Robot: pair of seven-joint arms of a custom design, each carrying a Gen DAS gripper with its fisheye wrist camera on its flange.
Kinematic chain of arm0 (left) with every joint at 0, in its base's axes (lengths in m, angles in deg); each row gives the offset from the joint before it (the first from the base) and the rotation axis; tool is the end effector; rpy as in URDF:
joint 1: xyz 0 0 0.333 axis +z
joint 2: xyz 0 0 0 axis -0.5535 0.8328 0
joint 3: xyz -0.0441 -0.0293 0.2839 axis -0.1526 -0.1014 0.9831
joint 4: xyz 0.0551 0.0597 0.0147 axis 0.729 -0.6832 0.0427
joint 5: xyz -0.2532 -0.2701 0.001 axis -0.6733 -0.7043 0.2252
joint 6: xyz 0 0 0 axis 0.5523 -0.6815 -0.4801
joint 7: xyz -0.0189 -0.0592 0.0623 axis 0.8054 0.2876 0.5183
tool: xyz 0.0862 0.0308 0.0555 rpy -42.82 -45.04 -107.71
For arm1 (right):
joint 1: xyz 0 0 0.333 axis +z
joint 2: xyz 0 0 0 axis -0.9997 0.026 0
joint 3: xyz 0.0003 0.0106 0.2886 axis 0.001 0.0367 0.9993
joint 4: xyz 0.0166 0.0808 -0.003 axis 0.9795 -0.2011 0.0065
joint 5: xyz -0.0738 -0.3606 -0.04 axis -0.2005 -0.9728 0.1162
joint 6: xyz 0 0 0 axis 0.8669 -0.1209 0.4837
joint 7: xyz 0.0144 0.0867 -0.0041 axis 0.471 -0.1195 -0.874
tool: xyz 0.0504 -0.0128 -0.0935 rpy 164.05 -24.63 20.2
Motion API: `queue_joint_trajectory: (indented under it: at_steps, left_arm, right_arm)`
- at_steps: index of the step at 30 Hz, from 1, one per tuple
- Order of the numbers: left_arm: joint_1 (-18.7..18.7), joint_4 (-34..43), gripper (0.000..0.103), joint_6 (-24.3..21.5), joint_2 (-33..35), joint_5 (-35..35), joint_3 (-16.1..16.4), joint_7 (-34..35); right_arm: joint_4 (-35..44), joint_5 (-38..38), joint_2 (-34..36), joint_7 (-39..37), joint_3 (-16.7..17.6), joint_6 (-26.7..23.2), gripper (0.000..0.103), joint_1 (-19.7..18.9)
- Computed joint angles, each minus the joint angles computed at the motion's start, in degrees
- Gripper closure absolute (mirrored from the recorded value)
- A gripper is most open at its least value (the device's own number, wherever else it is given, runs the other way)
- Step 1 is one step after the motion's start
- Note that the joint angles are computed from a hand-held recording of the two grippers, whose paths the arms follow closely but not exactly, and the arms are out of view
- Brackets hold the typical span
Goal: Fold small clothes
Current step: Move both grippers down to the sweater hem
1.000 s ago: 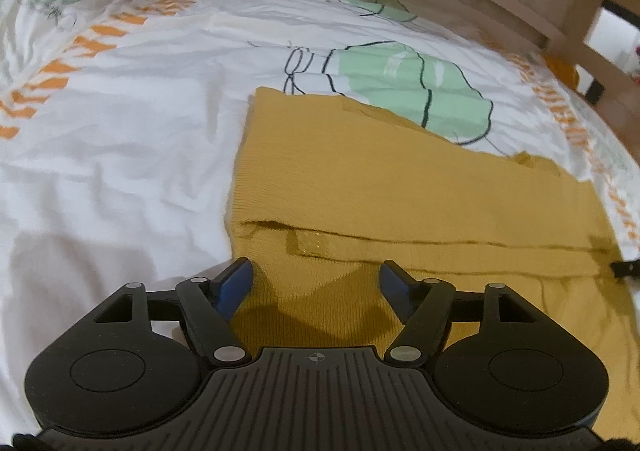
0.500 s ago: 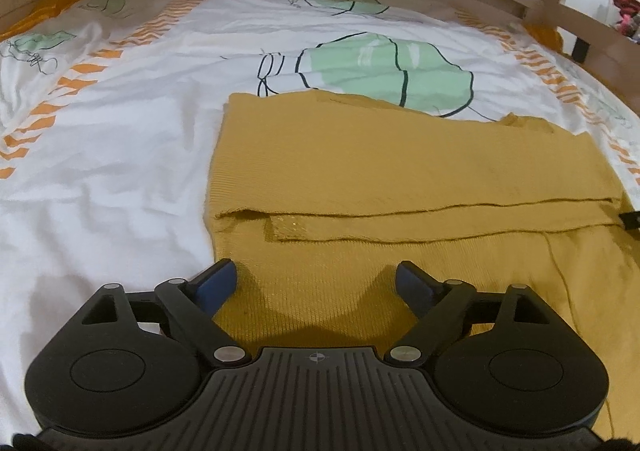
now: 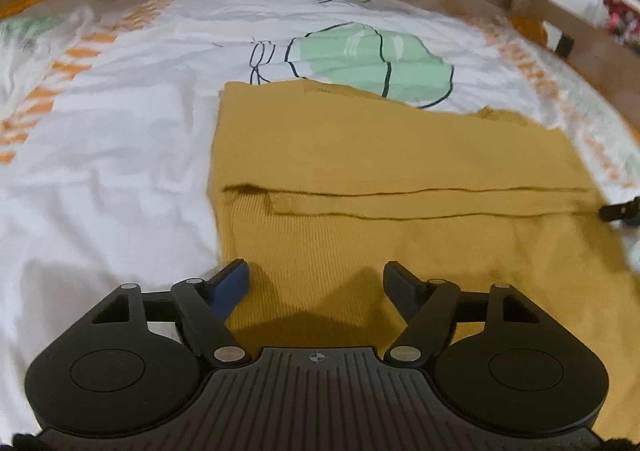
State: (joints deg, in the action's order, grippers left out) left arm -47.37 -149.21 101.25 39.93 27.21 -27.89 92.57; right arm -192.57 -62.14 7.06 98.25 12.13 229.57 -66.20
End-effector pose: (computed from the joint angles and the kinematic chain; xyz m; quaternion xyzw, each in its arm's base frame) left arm 0.6480 -0.3000 0.4701 -0.5156 0.7773 -0.3411 0.1167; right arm 0.5585 0.2566 0.4640 -0.5023 0.8047 -0.2018 0.2438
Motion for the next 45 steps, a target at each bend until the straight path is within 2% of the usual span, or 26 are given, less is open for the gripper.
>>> queue_joint_trajectory:
  at_steps: [3,8,12,15,20,26,30,35,42,45]
  left_arm:
    - [3.85,-5.85,0.032,1.42,-4.82,-6.82,-3.42,2.57]
    - [4.41,-20.5,0.032,9.77,-16.56,-9.98,-2.77,4.13]
    - [5.61,-28.92,0.032,10.98,-24.73,-19.79,-3.31,11.55]
    - [3.99,-33.59,0.032,10.75,-29.55,-20.64,-1.04,12.68]
    - [1.37,-39.46,0.032,8.72,-35.96,-21.62,2.45,13.93]
    - [0.75,-42.52,0.032,4.29,-39.27,-17.98,4.35,9.27]
    - [0.31,-43.01,0.032,-0.35,-39.95,-18.99,5.66,9.11]
    - [0.46,-43.91,0.032,-3.18,-39.63,-19.73,6.0,10.42]
    - [0.71,-41.87,0.032,-6.53,-37.31,-18.6,5.29,12.35]
    - [0.59,-41.0,0.032,-8.49,-36.66,-20.22,5.25,14.88]
  right_arm:
    - [-3.16,-4.32,-3.84,7.2,0.47,3.42,0.001,1.28]
    - [-4.74,-15.22,-8.78,15.16,4.77,-0.76,0.001,3.83]
    - [-7.64,-18.68,-12.88,19.15,8.53,-4.08,0.001,5.1]
    - [-10.82,-19.23,-16.25,22.93,10.67,-5.38,0.001,5.24]
    - [-15.85,-17.91,-21.47,29.76,14.2,-7.35,0.001,4.9]
    - [-16.44,-15.63,-23.27,32.15,16.98,-11.48,0.001,4.95]
    - [-18.13,-15.34,-24.2,34.45,17.4,-10.43,0.001,4.85]
    - [-20.05,-14.55,-24.86,37.12,17.67,-8.72,0.001,4.43]
    - [-18.24,-12.78,-22.93,34.52,17.43,-9.7,0.001,4.95]
    - [-18.24,-10.85,-22.98,33.15,16.61,-9.02,0.001,5.26]
